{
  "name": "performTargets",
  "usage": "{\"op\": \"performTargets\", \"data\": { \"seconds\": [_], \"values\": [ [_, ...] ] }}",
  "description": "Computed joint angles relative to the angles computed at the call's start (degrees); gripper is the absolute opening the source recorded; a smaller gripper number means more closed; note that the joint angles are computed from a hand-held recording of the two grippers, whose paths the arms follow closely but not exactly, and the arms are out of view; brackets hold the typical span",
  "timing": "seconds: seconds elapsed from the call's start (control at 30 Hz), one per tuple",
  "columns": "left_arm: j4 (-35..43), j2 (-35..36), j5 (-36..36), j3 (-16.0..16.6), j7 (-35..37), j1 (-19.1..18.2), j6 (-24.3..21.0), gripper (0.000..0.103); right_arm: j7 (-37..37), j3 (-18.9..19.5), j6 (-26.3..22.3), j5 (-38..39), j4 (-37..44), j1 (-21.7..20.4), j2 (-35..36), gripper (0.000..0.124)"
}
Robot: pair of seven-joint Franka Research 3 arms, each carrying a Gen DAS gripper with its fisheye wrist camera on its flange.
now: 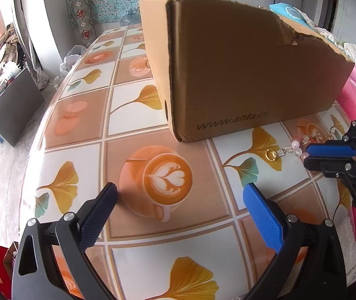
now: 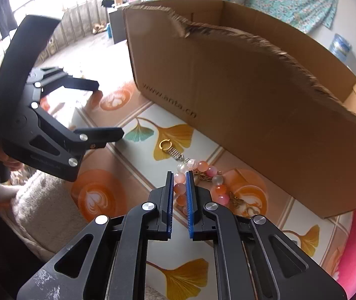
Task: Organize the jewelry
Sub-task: 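Lift the pink bead bracelet and carry it toward the box wall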
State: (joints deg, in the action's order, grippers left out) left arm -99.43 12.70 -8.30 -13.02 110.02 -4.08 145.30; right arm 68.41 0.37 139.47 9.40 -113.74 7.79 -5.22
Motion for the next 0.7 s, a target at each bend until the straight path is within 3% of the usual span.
{"op": "performTargets", "data": {
  "seconds": [0.33, 0.7],
  "values": [
    [-1.58, -0.33, -7.41, -1.58, 7.33, 1.99, 3.28, 0.098, 2.24, -1.76, 2.22, 5.96, 1.35, -1.89, -2.55, 0.007],
    [-4.37, -3.40, -19.23, -0.95, 14.57, 4.02, 5.29, 0.087, -3.81, -2.18, 0.24, 18.34, 5.25, -0.23, -1.15, 0.007]
  ]
}}
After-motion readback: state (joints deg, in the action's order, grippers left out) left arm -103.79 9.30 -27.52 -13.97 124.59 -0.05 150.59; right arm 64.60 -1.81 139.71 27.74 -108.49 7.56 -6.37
